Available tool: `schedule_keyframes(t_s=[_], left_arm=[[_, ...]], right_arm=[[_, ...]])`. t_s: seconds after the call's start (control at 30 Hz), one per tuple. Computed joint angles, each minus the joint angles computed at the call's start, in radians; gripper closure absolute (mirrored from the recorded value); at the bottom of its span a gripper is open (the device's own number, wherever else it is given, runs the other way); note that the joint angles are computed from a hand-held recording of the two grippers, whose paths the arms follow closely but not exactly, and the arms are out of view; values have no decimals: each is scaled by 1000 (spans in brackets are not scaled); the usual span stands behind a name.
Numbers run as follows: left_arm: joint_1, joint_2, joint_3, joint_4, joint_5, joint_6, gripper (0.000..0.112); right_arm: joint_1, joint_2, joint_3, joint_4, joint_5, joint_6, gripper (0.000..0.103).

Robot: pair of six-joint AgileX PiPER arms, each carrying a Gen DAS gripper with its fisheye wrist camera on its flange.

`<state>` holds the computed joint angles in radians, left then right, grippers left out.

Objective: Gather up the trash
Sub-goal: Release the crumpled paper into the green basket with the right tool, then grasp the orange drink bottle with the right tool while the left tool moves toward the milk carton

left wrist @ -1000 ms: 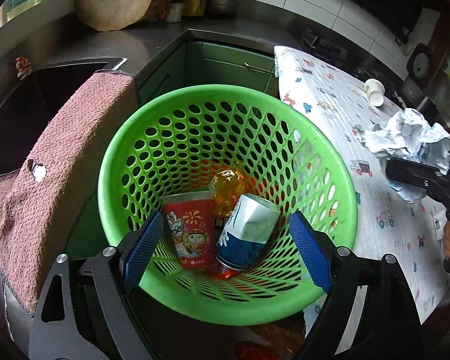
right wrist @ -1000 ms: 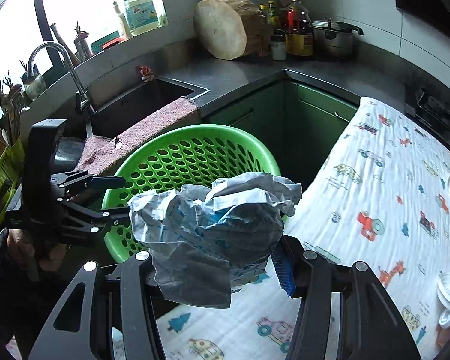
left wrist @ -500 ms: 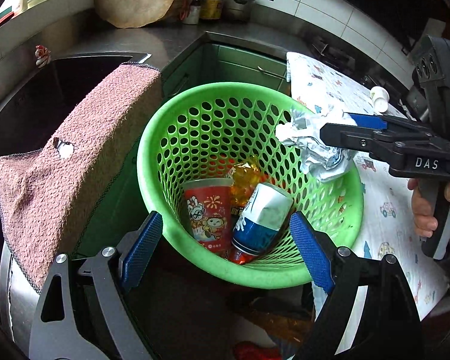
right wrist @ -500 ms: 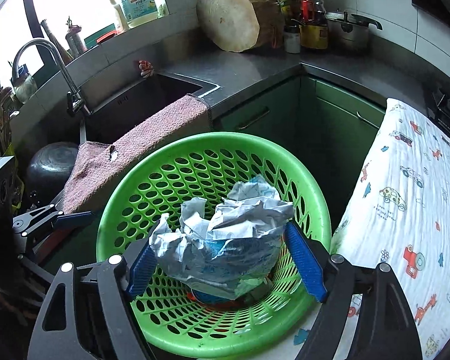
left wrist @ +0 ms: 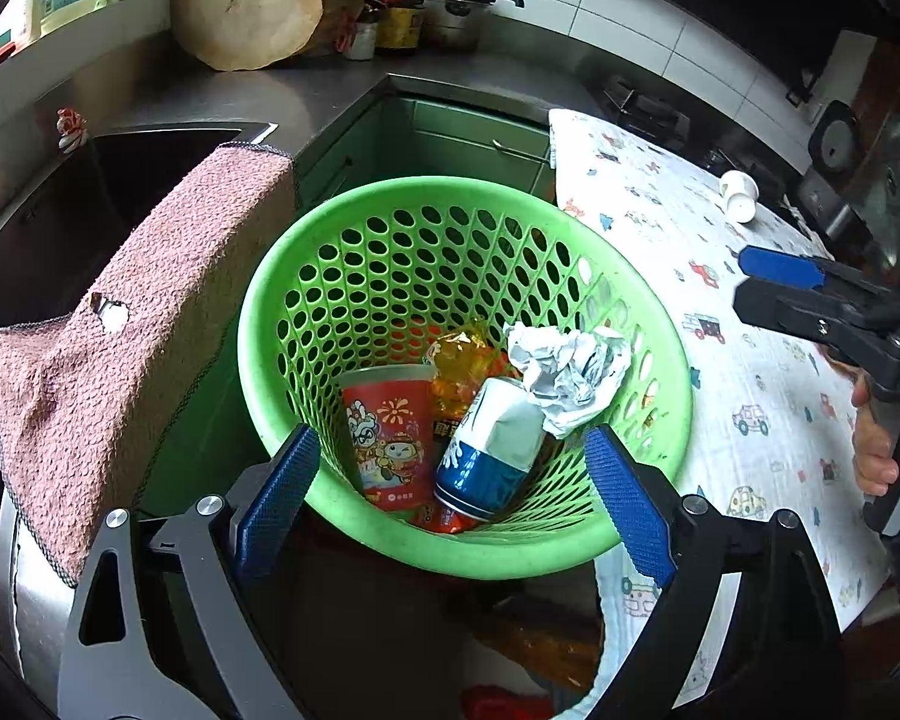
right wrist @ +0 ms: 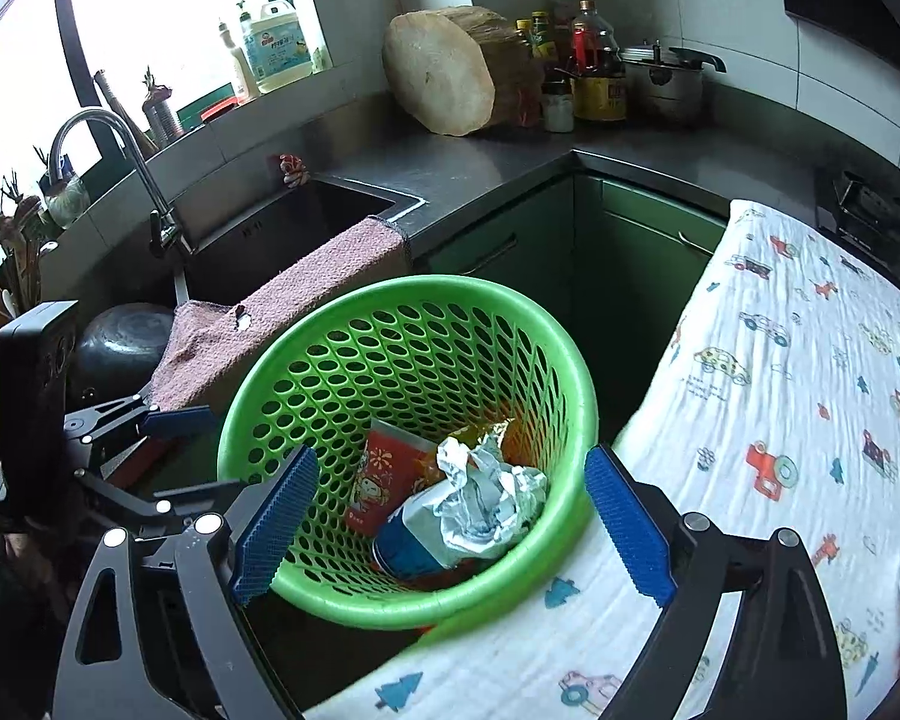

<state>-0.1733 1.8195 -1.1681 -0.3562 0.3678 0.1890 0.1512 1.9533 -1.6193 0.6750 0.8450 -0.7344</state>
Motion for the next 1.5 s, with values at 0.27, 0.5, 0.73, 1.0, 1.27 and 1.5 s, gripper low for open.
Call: schedule_keyframes(t_s=[0.27, 0.5, 0.73, 1.0, 1.27, 1.5], left_arm=[[-78, 3, -31, 80, 15, -92, 22], [-175, 44, -100, 167, 35, -204, 20], [-274, 103, -209, 271, 77, -327, 20], [-353, 174, -330, 355, 143, -433, 20], [-399, 265, -467, 386, 204, -476, 20], [-429, 393, -682, 363, 301, -440, 20]], right_arm=[[-196, -188, 252, 16, 3, -199, 13], [-431, -289, 355, -20, 63, -358, 13], [-605, -266, 296, -94, 96, -465, 13], [-677, -90, 58, -243, 93, -551, 13], [-677, 128, -185, -408, 116, -612, 13], [-662, 266, -335, -471, 137, -674, 13]])
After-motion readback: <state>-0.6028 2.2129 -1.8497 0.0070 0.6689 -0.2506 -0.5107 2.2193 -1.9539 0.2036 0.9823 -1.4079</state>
